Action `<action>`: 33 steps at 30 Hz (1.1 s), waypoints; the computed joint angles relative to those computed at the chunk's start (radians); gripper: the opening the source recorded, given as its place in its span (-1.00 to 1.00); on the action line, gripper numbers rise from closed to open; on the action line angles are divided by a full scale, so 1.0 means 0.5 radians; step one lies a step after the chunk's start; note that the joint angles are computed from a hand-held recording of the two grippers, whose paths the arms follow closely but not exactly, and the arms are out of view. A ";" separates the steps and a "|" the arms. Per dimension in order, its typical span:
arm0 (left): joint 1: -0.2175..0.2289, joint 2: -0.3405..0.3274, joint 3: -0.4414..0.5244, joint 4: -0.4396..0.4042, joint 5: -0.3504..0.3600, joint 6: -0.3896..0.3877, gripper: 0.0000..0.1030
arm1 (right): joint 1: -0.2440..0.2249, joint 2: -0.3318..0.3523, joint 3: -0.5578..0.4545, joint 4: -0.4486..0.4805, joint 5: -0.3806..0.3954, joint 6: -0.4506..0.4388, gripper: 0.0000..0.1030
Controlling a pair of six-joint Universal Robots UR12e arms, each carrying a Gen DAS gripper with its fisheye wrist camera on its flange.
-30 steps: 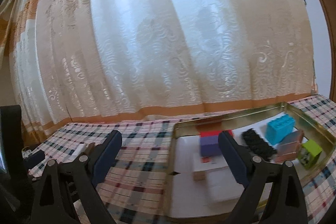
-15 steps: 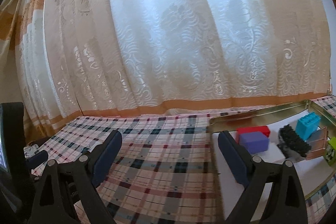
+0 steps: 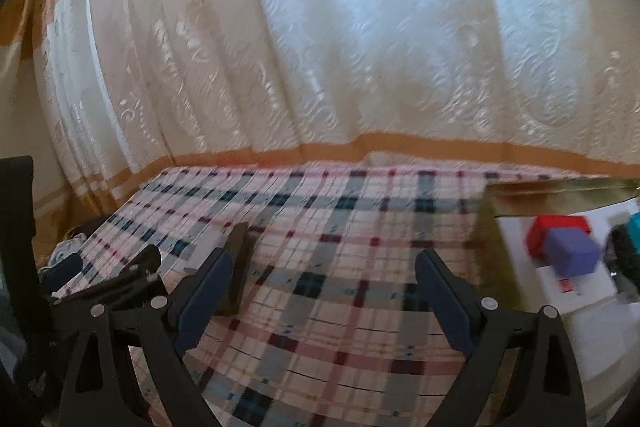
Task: Organize rigid objects
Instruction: 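Grasp the brown comb with the right gripper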
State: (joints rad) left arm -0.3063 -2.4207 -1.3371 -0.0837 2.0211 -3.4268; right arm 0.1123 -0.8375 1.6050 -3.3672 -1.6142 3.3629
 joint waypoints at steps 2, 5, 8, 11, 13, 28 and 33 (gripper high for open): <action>0.008 -0.009 0.019 -0.028 0.055 -0.005 0.99 | -0.003 0.010 -0.034 0.084 0.073 -0.010 0.83; 0.027 -0.014 0.037 -0.096 0.142 -0.069 0.99 | -0.001 0.025 -0.092 0.239 0.161 -0.058 0.67; 0.060 0.006 0.022 -0.195 0.069 -0.194 0.99 | 0.002 0.039 -0.139 0.362 0.229 -0.075 0.60; 0.078 0.015 0.017 -0.250 0.008 -0.249 0.99 | 0.002 0.052 -0.174 0.444 0.307 -0.106 0.48; 0.083 0.015 0.018 -0.270 -0.008 -0.263 0.99 | 0.013 0.060 -0.202 0.508 0.312 -0.156 0.37; 0.087 0.015 0.016 -0.262 -0.046 -0.247 0.99 | 0.043 0.164 -0.451 0.873 0.346 -0.122 0.16; 0.093 0.021 0.010 -0.276 -0.055 -0.275 0.99 | 0.043 0.189 -0.495 0.882 0.310 -0.083 0.16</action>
